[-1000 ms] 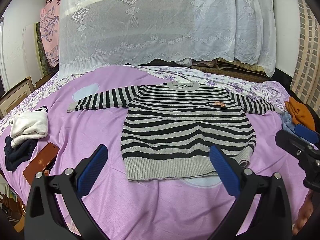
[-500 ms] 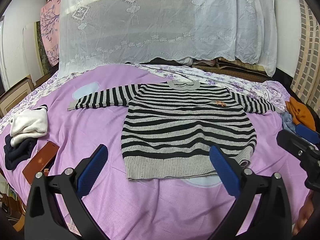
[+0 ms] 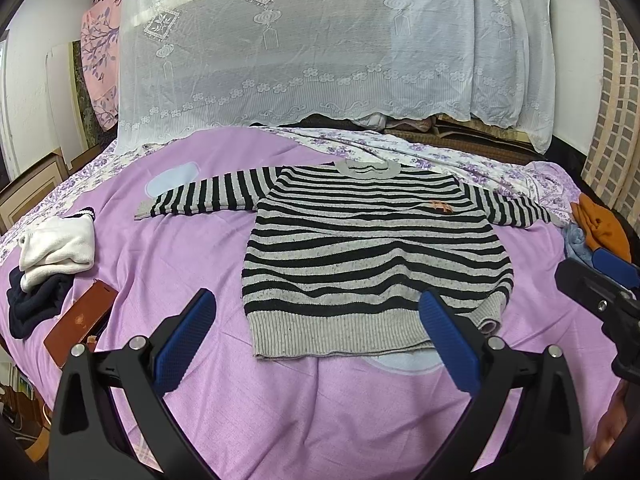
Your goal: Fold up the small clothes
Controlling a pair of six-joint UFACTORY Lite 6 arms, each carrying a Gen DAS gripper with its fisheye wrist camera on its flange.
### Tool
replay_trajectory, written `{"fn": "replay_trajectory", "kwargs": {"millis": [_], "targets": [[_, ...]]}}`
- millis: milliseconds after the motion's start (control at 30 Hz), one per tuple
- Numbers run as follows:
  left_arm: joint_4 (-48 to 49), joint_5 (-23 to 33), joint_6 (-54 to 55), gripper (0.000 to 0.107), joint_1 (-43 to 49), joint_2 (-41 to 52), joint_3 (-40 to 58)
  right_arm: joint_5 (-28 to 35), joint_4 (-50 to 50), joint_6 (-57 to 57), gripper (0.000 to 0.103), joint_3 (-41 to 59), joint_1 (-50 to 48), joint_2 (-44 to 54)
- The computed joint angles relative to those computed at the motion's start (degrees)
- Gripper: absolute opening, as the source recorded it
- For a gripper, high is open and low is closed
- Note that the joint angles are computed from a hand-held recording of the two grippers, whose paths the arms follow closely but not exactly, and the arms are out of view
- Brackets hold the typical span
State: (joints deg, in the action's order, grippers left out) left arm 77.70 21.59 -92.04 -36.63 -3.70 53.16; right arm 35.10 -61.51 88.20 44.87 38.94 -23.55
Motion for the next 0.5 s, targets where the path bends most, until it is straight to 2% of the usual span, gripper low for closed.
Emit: {"fn": "replay_trajectory", "kwargs": {"millis": [333, 500], "targets": [[1.12, 0.15, -1.80, 0.099, -0.39, 0.11, -0.82, 0.08, -0.34, 0.50, 0.100, -0.15, 0.18, 0.00], [-1.68, -0.12, 0.82, 0.099, -0.08, 1.54, 0.83, -1.13, 0.40, -0.23, 0.100, -0.69, -1.28, -0.56]]}}
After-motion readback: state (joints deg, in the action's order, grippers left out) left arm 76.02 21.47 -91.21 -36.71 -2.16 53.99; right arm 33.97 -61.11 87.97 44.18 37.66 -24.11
